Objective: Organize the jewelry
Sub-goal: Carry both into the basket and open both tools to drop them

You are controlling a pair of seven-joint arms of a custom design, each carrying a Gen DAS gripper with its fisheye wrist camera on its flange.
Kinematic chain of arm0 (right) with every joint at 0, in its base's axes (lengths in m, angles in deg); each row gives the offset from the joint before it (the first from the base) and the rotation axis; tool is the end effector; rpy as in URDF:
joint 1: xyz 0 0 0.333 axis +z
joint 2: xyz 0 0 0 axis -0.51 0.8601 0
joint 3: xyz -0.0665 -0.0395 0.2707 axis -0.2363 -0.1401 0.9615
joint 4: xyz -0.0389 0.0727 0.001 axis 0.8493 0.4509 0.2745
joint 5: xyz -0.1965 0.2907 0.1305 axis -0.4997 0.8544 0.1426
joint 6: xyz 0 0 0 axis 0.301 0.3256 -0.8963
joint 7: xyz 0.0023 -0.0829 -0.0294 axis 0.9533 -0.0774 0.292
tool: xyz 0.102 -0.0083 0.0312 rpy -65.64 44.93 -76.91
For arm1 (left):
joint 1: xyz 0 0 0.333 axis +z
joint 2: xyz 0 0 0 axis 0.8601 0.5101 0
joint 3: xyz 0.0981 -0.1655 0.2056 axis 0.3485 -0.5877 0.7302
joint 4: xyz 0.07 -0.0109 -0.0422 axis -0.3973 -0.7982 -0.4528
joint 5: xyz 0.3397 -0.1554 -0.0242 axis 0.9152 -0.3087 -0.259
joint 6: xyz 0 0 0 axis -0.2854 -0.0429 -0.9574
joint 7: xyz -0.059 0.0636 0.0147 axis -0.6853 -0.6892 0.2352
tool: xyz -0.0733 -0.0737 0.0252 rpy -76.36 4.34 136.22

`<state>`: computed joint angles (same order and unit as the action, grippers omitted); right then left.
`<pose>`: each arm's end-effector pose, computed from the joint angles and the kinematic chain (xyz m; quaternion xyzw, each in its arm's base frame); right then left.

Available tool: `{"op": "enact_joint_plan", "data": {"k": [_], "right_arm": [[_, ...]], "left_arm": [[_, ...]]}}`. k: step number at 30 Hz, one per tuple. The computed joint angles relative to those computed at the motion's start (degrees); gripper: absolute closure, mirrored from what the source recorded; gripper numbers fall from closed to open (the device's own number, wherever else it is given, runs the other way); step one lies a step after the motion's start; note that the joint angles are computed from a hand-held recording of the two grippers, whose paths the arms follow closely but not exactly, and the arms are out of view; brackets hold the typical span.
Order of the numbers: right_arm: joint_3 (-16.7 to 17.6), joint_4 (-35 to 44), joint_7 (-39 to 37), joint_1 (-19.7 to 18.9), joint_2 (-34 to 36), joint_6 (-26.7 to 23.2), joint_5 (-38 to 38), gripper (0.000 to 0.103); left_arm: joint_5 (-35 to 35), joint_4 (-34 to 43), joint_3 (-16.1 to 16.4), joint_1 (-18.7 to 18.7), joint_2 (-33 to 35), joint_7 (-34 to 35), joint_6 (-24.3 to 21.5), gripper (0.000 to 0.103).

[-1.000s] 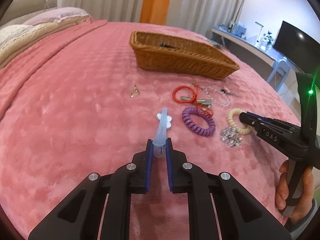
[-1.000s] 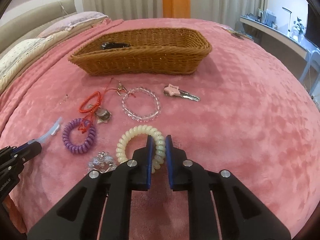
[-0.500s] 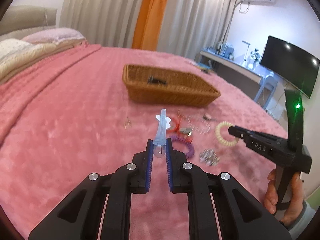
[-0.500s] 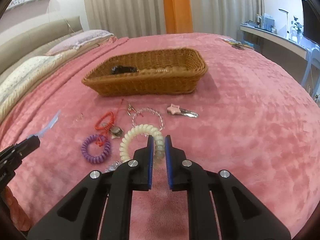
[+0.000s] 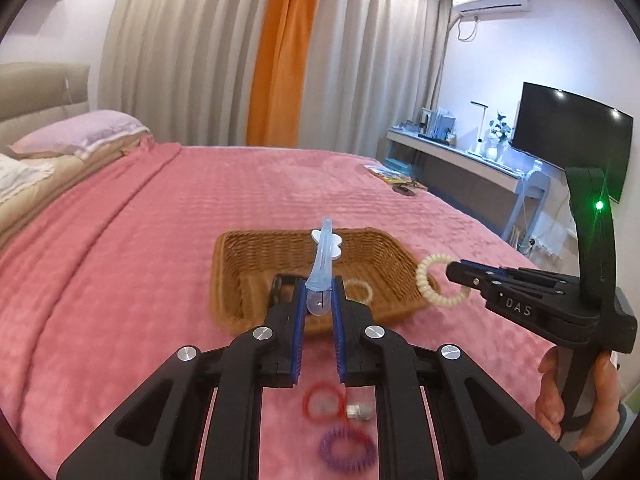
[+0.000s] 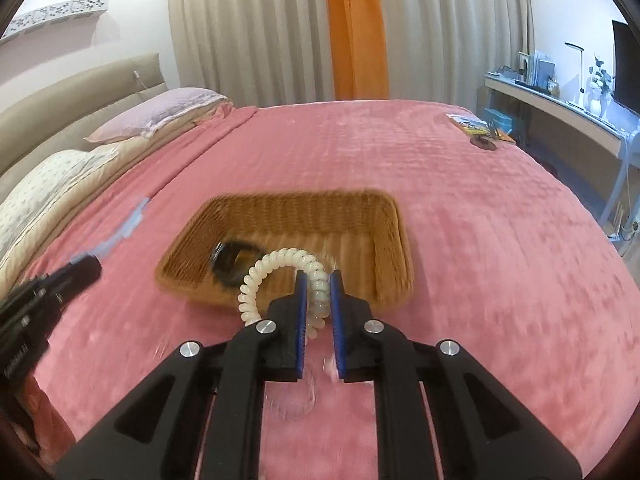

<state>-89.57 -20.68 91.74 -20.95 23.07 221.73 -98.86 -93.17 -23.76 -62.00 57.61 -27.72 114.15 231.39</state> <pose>0.6181 0.0985 0.5552 -0.5939 0.6703 -0.2924 0.3353 0.6301 -0.1824 0.5405 -0.4743 0.7091 -0.4739 0.2182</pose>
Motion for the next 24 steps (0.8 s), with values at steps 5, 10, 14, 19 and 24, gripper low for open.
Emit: {"op": "enact_joint_plan", "data": {"k": [5, 10, 14, 19, 24], "right_arm": [[0.4, 16.66, -6.12, -1.12, 13.13, -4.72, 8.33, 0.093], [0.08, 31.48, -7.58, -1.21, 24.25, -11.12, 12.08, 0.094], [-0.06, 41.55, -8.77, -1.57, 31.33, -16.99, 14.24, 0.094], [-0.96, 47.08, -9.35, -1.14, 35.59, -20.53, 14.4, 0.094], [-1.46, 46.95, -8.76, -0.75, 36.3, -20.68, 14.1, 0.093]], "left_arm": [[13.35, 16.1, 4.6, -4.81, 13.05, -12.52, -4.89, 0.092], [21.97, 31.25, 6.21, -7.48, 24.24, -20.91, -10.69, 0.092], [26.7, 39.99, 6.7, -8.48, 30.51, -25.03, -15.45, 0.092], [29.35, 46.79, 6.15, -8.69, 35.13, -25.76, -20.83, 0.092], [29.98, 49.0, 5.96, -8.84, 36.4, -26.04, -23.07, 0.092]]}}
